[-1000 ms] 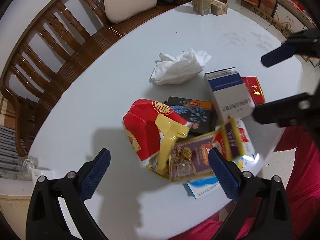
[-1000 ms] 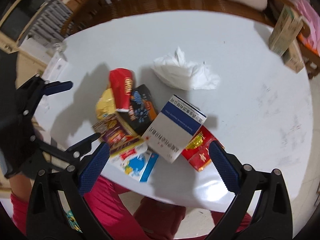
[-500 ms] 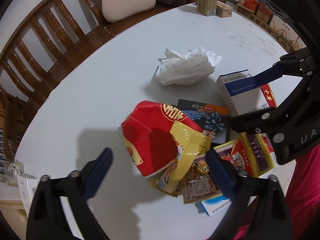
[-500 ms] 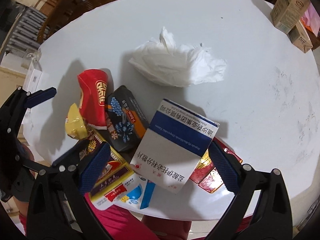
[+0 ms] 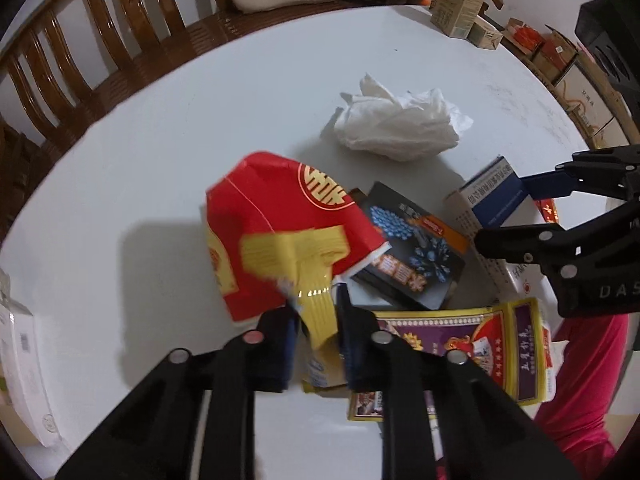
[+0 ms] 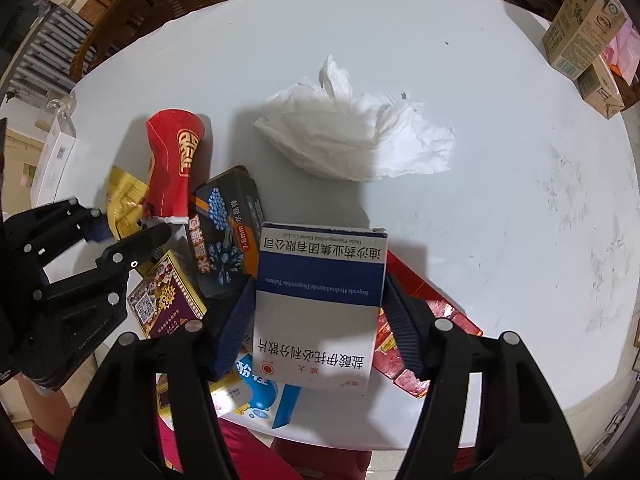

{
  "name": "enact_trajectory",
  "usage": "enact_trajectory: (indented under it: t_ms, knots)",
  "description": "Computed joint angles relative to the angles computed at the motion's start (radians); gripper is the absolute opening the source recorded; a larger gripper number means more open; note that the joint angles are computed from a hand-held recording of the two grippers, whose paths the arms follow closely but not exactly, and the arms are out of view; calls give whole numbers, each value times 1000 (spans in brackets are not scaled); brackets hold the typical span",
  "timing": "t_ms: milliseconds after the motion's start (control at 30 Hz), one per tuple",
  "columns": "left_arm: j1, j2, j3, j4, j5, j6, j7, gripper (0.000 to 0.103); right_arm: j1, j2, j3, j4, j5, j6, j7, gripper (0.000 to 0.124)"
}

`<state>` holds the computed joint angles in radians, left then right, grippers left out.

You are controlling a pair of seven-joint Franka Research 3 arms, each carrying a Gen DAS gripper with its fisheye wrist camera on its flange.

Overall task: Collect trash
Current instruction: 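Close the right tool on the medicine box while the left tool grips the yellow wrapper, lifting both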

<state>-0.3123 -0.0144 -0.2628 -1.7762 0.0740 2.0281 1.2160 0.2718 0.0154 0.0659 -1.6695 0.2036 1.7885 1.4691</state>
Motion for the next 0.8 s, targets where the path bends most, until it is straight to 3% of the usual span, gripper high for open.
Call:
enact_trajectory:
  t_ms: [200,800]
  knots:
    - [2,-23,2,-25,-7,19,-55,15,-2,-12,-2,-12,16,12,-19,62]
    - [5,-71,-1,0,68,-25,-212,12,-5,-98,3,-51,4,151,-82,62]
